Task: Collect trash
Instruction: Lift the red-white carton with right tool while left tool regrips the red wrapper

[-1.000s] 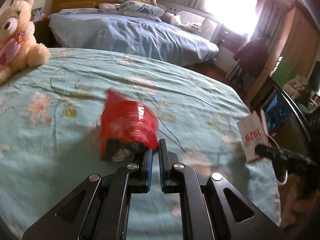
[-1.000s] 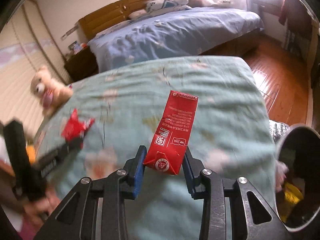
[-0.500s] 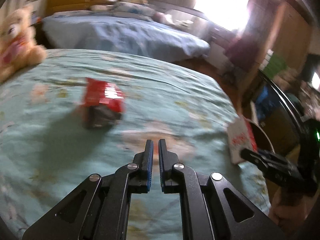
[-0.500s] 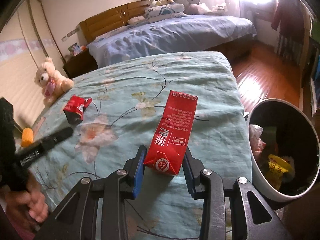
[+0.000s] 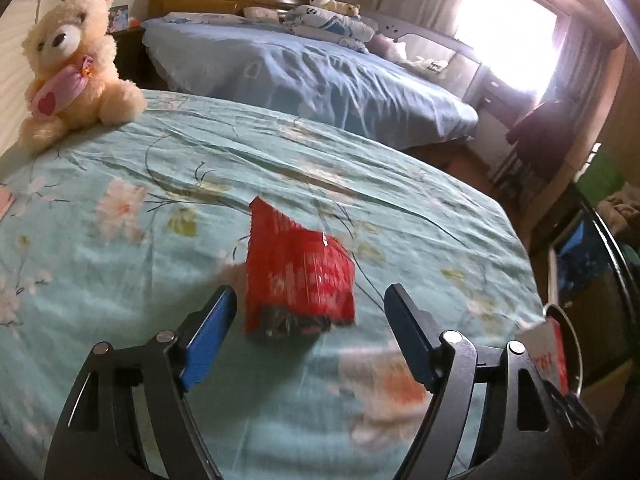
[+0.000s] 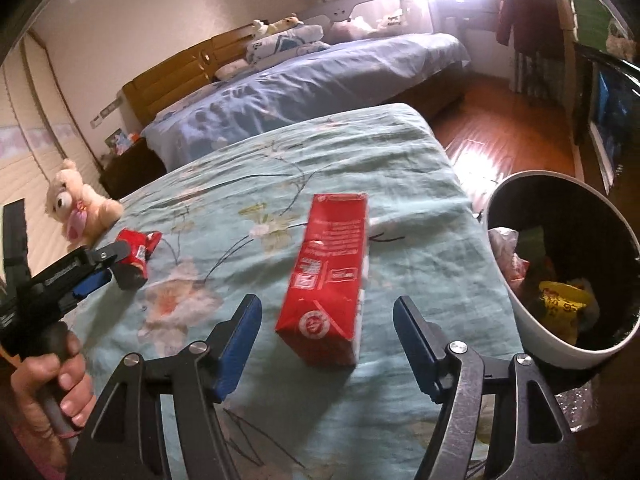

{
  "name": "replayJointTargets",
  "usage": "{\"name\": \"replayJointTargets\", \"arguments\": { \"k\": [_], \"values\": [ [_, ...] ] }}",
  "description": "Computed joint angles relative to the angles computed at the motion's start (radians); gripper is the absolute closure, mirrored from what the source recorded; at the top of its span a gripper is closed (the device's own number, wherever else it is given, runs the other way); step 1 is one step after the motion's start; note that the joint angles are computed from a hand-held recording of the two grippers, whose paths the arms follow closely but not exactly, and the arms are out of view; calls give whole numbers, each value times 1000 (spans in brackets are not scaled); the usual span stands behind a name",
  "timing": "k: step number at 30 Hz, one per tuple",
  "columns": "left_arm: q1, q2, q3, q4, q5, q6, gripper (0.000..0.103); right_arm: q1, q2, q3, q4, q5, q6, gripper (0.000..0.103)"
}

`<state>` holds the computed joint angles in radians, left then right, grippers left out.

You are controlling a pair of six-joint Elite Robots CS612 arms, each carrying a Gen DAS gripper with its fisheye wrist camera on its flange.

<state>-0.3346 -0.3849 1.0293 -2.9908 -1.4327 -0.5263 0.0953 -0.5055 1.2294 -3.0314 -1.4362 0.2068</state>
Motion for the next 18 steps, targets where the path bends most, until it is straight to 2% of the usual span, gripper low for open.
{"name": "replayJointTargets", "arguments": {
  "k": [1,2,3,5,7,8,9,18],
  "values": [
    [0,7,-16,19,7,1,31,-1,0,0,3,0,6,34],
    [1,14,-28,29,7,4,48,-3,0,1,4,3,10,39],
    [2,20,-42,43,-4,9,61,-4,-1,2,6,5,11,52],
    [6,29,-56,48,-25,12,69,-8,-2,3,15,18,10,70],
    [6,29,-52,42,-24,19,83,-11,-4,9,9,31,10,70],
    [7,29,-52,42,-33,21,97,-11,-5,12,3,31,8,71],
    [8,29,-51,45,-43,23,101,-13,-7,16,-5,36,6,72],
    [-8,-8,33,-32,-107,52,102,-29,-33,66,-62,78,-3,72]
  ]
}}
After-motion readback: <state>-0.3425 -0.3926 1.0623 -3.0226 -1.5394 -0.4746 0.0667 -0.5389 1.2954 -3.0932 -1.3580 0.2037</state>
